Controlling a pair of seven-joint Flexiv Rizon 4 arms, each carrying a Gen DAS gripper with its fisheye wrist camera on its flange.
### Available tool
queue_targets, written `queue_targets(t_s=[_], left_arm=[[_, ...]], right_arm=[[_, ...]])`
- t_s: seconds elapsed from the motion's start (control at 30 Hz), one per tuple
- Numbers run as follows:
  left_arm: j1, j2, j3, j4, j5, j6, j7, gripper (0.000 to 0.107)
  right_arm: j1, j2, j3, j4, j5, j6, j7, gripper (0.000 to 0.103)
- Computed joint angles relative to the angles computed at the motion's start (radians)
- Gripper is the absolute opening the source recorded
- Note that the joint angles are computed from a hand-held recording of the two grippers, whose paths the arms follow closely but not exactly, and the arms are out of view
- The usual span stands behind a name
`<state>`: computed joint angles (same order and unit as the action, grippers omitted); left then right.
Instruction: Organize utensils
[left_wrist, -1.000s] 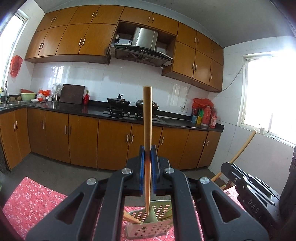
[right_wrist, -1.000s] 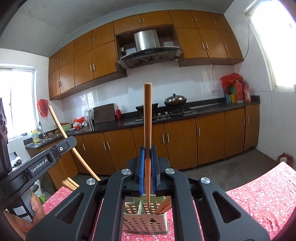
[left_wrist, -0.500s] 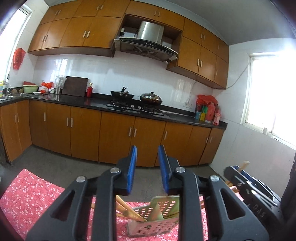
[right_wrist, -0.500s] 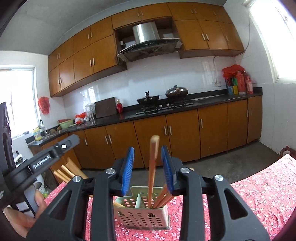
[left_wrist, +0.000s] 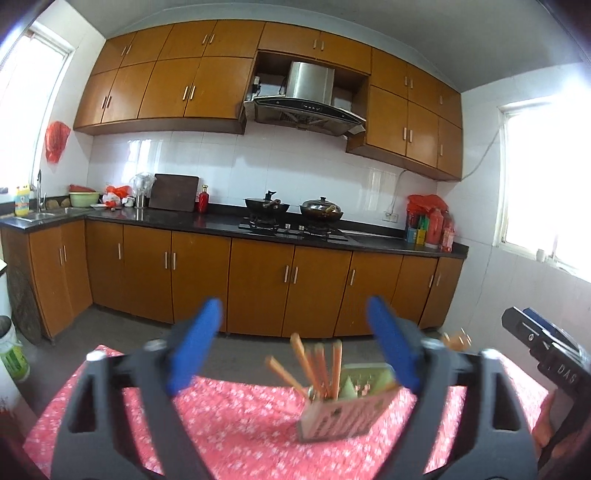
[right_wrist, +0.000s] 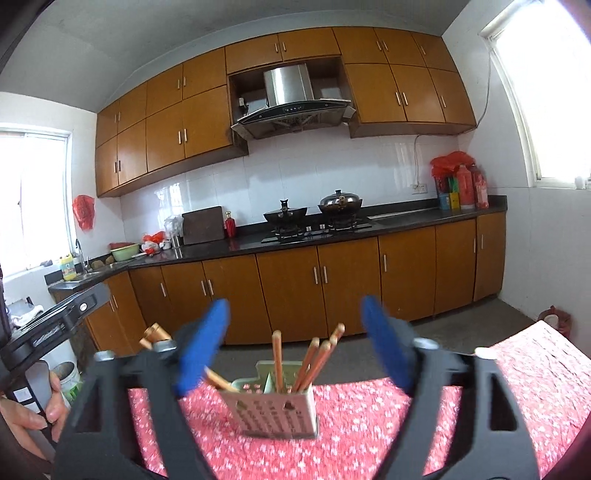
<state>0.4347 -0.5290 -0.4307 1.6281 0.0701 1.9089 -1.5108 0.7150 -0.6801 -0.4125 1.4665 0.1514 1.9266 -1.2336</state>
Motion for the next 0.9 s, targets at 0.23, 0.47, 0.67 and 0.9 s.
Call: queue_targets(t_s=[0.23, 0.47, 0.67, 0.9], left_arm=[[0.134, 0.121, -0.067, 0.229, 0.134, 0.063, -0.074, 0.099], [0.049, 0.171, 0.090, 0.361, 0.169, 0.079, -0.140, 0.099], [-0.063, 0.153, 0.222, 0.424, 0.129, 0.123, -0.113, 0.099], [-0.140, 0.123, 0.310, 0.465, 0.131, 0.215, -0.080, 0.099]], right_arm=[[0.210, 0.039, -0.190, 0.164, 0.139, 0.022, -0.078, 0.101], [0.365, 0.019, -0.321, 0.290, 0.201, 0.024, -0.091, 0.101], [0.383, 0.014, -0.294, 0.358, 0.203, 0.041, -0.102, 0.101], [0.392, 0.010, -0.268, 0.405, 0.215, 0.045, -0.133, 0.101]])
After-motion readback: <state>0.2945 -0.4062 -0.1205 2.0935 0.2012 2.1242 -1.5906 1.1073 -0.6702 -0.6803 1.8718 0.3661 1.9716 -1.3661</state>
